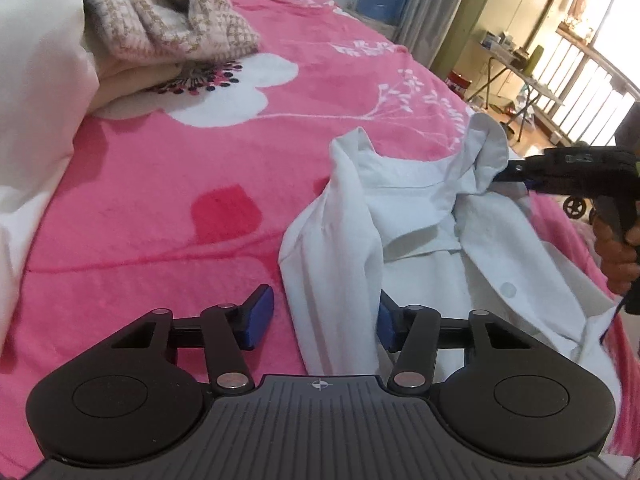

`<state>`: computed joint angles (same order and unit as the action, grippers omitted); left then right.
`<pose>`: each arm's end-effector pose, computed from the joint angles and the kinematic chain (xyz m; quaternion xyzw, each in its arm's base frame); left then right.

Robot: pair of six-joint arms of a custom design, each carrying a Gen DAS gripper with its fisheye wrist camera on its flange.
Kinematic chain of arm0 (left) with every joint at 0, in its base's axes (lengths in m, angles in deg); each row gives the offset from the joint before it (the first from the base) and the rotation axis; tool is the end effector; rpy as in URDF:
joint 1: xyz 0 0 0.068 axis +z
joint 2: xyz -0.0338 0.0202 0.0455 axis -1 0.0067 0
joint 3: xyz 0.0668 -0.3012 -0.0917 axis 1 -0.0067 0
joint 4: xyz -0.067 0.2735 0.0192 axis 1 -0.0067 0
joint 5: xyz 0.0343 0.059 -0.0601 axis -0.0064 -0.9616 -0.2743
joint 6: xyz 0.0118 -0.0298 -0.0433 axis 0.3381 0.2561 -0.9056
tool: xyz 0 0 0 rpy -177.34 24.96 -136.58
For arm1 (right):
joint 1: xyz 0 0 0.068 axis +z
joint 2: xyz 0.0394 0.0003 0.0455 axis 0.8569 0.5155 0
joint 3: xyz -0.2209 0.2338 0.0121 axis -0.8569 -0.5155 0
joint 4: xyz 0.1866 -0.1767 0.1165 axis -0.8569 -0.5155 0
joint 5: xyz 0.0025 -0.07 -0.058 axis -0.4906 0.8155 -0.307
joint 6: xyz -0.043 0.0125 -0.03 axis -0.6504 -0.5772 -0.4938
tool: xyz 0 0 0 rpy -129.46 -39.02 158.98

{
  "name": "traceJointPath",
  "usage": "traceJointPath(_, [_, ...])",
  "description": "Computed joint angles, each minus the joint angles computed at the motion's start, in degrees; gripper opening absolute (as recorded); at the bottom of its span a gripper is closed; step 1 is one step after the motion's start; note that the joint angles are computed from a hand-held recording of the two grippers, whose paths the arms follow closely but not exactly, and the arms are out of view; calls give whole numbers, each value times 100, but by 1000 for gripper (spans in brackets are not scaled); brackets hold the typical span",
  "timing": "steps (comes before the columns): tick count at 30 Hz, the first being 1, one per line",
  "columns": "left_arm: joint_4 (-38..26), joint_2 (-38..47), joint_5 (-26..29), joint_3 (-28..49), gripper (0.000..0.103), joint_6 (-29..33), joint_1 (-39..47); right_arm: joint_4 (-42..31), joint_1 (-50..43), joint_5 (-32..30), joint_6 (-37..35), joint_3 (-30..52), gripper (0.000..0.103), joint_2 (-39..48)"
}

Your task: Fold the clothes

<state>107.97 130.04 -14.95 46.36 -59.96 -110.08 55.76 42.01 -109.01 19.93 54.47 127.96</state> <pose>0.2455 -0.0947 0.0499 0.0511 0.9370 -0.1440 0.3142 0.3956 -0.0920 0.0528 -0.2362 0.8740 0.3594 0.2263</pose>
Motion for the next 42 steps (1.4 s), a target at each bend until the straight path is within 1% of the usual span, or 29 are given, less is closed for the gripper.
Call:
traceJointPath(1, [122,50,-9,-34,52,-5,-6,-251,-71,-29,-180,43,52,35])
traceJointPath(2, [243,100,-12,-67,52,-11,-7,-369,-154,-53,-310,14,61,18])
traceJointPath(3, [355,142,14,-97,52,-18,12,-435,-242,-75,-417,-39,64,-18])
traceJointPath(5, [540,177,48,-174,52,-42,33,-540,-452,-56,-448,-121,69,-82])
traceJointPath(7, [700,232,40,-217,50,-60,37,-703,-606,57,-438,-81,70,-38])
traceJointPath(10, [856,285,-45,-248,44,-78,-10,-851,-735,297,-549,-90,70,32])
traceJointPath(12, [936,295,-108,-278,37,-41,-57,-681,-724,333,-684,-294,70,-45])
traceJointPath(13, [949,304,-146,-270,31,-2,-76,-538,-693,359,-715,-433,68,-117])
traceJointPath(14, [975,316,-186,-276,23,33,-111,-365,-644,400,-695,-578,63,-199])
traceJointPath(15, [978,321,-208,-271,20,81,-144,-175,-583,450,-646,-724,60,-285])
traceJointPath(16, [982,320,-248,-270,15,128,-193,34,-525,507,-623,-872,51,-378])
traceJointPath(17, [988,317,-293,-269,10,174,-244,234,-463,574,-626,-1013,37,-463])
traceJointPath(18, [1018,315,-372,-276,7,216,-311,419,-395,646,-634,-1146,30,-540])
traceJointPath(19, [1082,314,-474,-297,4,230,-384,546,-351,694,-669,-1238,16,-589])
traceJointPath(20, [1148,315,-583,-318,2,245,-457,691,-330,714,-675,-1330,11,-637])
traceJointPath(22, [1317,320,-840,-368,1,249,-573,1015,-303,720,-641,-1522,5,-748])
traceJointPath(25, [1502,212,-1128,-439,1,269,-575,1544,-304,647,-571,-1773,3,-970])
traceJointPath(28, [1511,17,-1255,-414,1,417,-379,2090,-257,597,-363,-1874,3,-1140])
traceJointPath(33, [1183,-211,-1327,-87,1,781,11,2798,-84,466,33,-1706,2,-1180])
traceJointPath(35, [1151,-229,-1460,28,1,1001,98,3239,36,496,181,-1712,2,-1207])
traceJointPath(38, [1089,-130,-1516,202,1,1103,273,3656,188,567,463,-1561,2,-1095])
traceJointPath(42, [830,278,-1561,517,1,1032,413,3959,451,895,774,-1192,3,-590])
